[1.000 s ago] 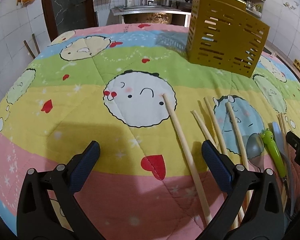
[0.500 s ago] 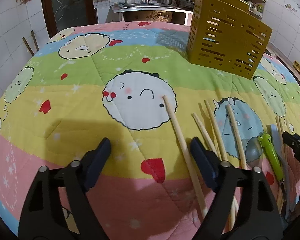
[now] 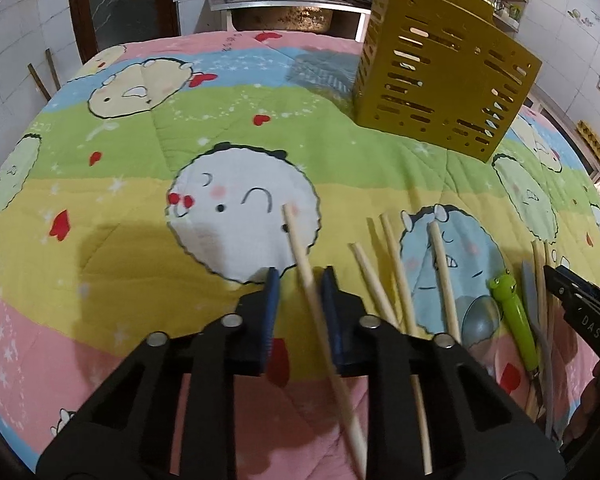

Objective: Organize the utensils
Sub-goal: 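Close the left gripper on a chopstick while the right gripper closes on chopsticks, lifting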

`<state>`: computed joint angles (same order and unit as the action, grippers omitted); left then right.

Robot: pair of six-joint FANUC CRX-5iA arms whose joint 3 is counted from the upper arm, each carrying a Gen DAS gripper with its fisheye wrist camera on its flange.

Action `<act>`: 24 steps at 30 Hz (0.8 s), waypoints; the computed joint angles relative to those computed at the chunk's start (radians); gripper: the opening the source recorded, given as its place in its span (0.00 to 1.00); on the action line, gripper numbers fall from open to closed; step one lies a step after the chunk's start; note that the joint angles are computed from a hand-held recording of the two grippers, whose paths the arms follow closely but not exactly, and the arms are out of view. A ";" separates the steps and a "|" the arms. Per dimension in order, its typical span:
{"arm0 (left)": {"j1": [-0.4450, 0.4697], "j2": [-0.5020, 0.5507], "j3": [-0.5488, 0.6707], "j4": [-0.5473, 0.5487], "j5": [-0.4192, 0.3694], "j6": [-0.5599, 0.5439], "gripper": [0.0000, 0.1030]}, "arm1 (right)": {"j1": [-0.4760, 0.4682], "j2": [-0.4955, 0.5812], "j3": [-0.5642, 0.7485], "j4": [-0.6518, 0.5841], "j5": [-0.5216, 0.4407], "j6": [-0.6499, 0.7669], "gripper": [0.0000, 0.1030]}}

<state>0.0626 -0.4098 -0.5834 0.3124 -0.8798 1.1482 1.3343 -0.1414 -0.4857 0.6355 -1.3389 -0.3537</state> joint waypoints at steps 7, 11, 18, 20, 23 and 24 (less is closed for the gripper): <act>-0.049 0.028 0.029 -0.050 0.024 0.061 0.07 | -0.041 0.012 0.008 0.008 0.025 -0.004 0.13; -0.061 0.028 0.022 -0.051 0.050 0.069 0.04 | -0.046 0.019 0.002 0.034 0.025 -0.024 0.12; -0.036 0.016 -0.003 0.023 0.061 0.021 0.04 | -0.018 -0.016 -0.044 0.098 0.013 -0.111 0.11; -0.030 -0.002 -0.018 0.047 0.075 0.003 0.04 | -0.005 -0.031 -0.058 0.125 -0.001 -0.140 0.11; -0.026 -0.036 -0.043 0.089 0.103 -0.030 0.04 | 0.013 -0.031 -0.058 0.158 -0.039 -0.155 0.11; -0.024 -0.044 -0.048 0.103 0.106 -0.042 0.04 | 0.016 -0.033 -0.059 0.167 -0.047 -0.158 0.11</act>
